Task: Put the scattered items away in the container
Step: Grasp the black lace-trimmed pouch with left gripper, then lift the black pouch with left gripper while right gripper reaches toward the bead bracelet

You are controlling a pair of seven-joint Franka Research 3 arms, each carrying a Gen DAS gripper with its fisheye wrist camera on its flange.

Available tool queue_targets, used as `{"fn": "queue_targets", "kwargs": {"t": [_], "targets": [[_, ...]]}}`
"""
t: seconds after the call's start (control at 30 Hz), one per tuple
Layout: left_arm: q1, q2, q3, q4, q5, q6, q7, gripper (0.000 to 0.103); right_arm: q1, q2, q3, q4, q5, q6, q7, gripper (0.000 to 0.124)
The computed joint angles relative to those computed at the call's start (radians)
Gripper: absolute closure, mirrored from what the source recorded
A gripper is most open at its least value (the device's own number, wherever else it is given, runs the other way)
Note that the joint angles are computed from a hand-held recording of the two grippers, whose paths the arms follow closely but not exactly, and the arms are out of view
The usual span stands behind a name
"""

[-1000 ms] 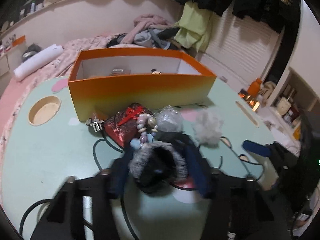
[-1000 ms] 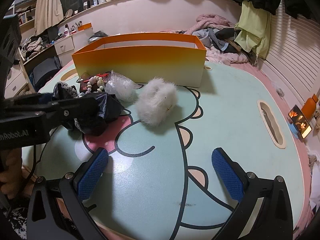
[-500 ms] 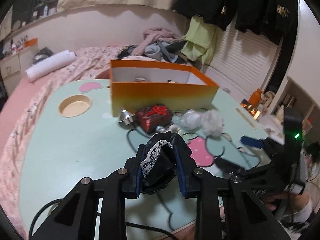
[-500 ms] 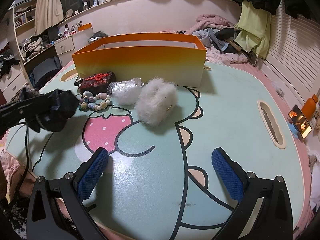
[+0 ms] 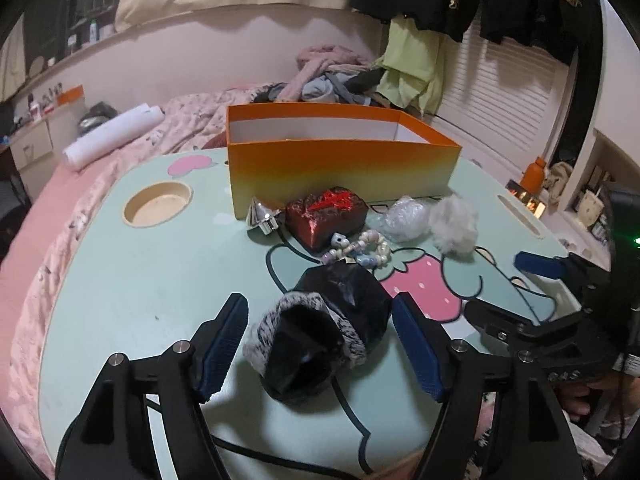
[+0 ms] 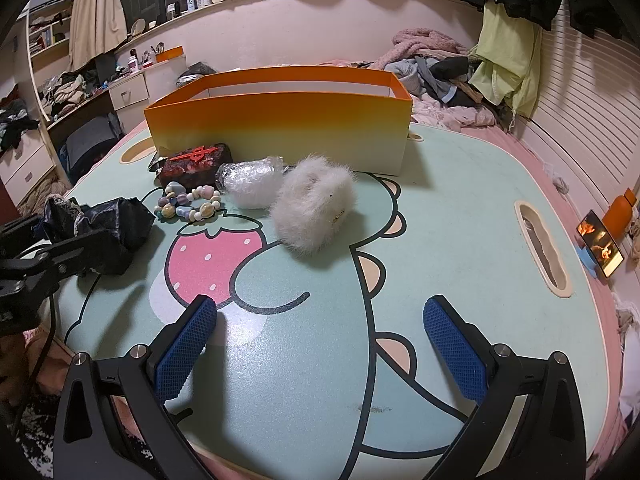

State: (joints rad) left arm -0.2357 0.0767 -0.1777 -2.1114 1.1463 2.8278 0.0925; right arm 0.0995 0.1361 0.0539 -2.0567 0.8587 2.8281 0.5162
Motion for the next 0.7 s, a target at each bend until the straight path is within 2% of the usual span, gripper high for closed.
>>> {"fn": "queue_targets", "kwargs": {"t": [0.07,0.1,0.13,0.23,0.33,0.5,0.6,0.7], "targets": [[-0.002,0.019,-0.003,0.015,-0.038,-0.022,0.038,0.03,0.0,0.0,0.0,0.0,0.001,0.0,0.0,0.021],[0.0,0.025,-0.002,0.016,-0.06,-0.014,0.058,0.036,0.0,0.0,0.0,0.0,0.001,0.0,0.0,0.021],[0.002,0.028,0.001,0.012,-0.074,0.005,0.067,0.061,0.0,0.0,0.001,0.0,0.001,0.0,-0.001,0.021],[-0.001,0.015,0.016,-0.004,-0.021,0.031,0.004,0.069,-0.001,-0.001,0.002,-0.002,0.005,0.002,-0.005,0.021],[-0.002,0.003,0.018,-0.016,0.043,0.03,-0.067,0.069,0.002,-0.001,0.001,0.002,0.0,0.0,0.002,0.021],[-0.008,-0.006,0.006,-0.018,0.104,-0.033,-0.156,0.069,0.002,-0.002,0.001,0.002,0.001,0.001,0.003,0.021],[0.008,-0.031,0.009,-0.046,0.158,-0.027,-0.276,0.069,0.002,-0.006,0.004,0.001,0.013,-0.001,-0.007,0.021],[0.028,-0.052,0.007,-0.069,0.208,-0.02,-0.374,0.07,-0.023,-0.023,0.019,0.011,0.163,-0.095,-0.172,0.035]]}}
